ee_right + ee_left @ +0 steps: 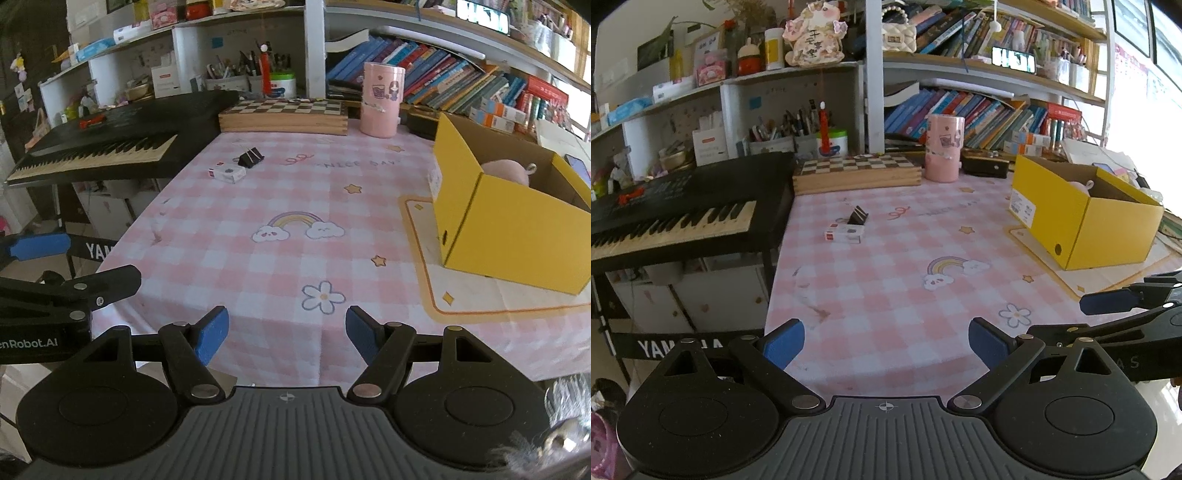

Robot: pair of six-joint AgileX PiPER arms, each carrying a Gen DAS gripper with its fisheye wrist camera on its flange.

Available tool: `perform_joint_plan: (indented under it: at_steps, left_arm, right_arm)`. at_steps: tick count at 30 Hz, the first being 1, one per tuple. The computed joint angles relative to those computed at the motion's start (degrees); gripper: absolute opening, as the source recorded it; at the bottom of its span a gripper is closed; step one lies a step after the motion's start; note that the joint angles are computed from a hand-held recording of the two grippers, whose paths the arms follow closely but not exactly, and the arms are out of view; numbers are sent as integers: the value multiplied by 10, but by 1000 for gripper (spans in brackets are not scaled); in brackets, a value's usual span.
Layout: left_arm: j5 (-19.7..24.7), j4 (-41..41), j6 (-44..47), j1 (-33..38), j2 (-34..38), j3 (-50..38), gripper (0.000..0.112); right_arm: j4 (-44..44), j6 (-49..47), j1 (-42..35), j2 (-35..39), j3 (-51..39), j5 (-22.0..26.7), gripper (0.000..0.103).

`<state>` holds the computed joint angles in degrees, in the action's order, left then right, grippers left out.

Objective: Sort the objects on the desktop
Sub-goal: 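Move both grippers toward the black binder clip and white staple box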

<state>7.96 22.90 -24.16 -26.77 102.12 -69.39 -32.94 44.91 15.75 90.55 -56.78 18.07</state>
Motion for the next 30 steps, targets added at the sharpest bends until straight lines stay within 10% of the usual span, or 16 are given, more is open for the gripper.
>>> perform_joint_plan:
  at_steps: [13,30]
  left_arm:
    - [64,-62,53,5,99,-143,97]
    - [216,-79,38,4,281,-459,97]
  right_arm:
    - [254,-303,-64,106,-126,1,69]
    - [494,-595,-154,299,-438,137,69]
